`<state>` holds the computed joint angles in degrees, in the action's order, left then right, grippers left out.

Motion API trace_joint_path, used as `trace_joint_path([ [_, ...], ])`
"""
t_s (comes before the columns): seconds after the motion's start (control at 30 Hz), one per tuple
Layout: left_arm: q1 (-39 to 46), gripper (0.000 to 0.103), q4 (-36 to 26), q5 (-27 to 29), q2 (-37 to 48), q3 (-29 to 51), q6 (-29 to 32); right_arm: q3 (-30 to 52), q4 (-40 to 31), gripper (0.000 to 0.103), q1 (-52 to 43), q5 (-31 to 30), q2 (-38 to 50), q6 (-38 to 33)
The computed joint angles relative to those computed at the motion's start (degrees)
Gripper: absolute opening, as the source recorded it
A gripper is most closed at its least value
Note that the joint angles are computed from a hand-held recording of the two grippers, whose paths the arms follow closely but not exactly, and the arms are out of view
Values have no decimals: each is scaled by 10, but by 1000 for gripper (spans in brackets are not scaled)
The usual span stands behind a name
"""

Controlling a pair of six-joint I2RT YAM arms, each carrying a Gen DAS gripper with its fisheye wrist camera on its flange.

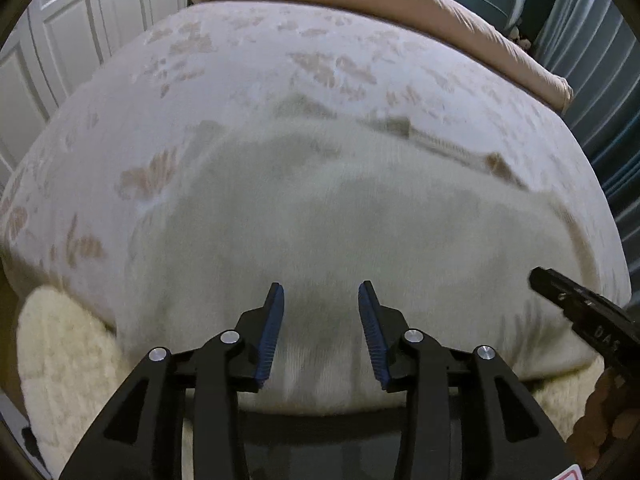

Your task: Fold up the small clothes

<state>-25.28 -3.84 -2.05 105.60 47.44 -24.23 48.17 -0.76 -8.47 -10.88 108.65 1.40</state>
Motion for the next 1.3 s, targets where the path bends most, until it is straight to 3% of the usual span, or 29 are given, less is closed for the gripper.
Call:
trace_joint_path([
  [0.13, 10, 46, -14, 1, 83, 71, 13, 65, -26, 30, 30, 11, 86, 17],
  [0.2, 14, 51, 8, -5, 105, 76, 17, 63, 7, 32, 36, 23, 102, 7],
  [0.33, 7, 51, 3, -20, 98, 77, 23, 30, 12, 33, 21, 14, 43, -15],
  [0.47, 58, 52, 11, 30, 69, 79, 14, 19, 27, 47, -67, 0, -2, -6],
  [0.6, 105, 57, -23, 41, 112, 161, 25, 90, 1, 55, -147, 16, 35, 6],
  [0.67, 124, 62, -43, 53, 154, 219, 36, 132, -2, 67, -181, 16, 69, 24],
  [0.83, 143, 61, -79, 97, 238, 316, 41, 248, -58, 69, -200, 4, 174, 13],
  [0.87, 144, 58, -78, 110, 248, 325, 42, 274, -77, 67, -197, 2, 201, 8],
  [0.9, 144, 37, -78, 113, 255, 331, 45, 293, -92, 58, -196, 0, 218, -3],
  [0.93, 143, 25, -78, 116, 261, 337, 50, 300, -97, 32, -189, 6, 226, -13],
  [0.97, 145, 13, -82, 129, 268, 347, 53, 300, -93, 18, -183, 13, 227, -25],
  [1.0, 146, 10, -75, 132, 264, 346, 46, 284, -76, 10, -182, 5, 213, -25],
  [1.1, 140, 9, -60, 116, 246, 340, 47, 229, -15, 9, -200, -55, 145, -1],
  [1.17, 136, 9, -67, 93, 252, 353, 52, 204, 26, 8, -212, -53, 118, 10],
  [1.23, 136, 10, -88, 82, 281, 383, 50, 233, 10, 8, -214, -32, 152, 0],
  [1.3, 134, 11, -91, 69, 315, 404, 48, 313, -58, 8, -208, 15, 244, -24],
])
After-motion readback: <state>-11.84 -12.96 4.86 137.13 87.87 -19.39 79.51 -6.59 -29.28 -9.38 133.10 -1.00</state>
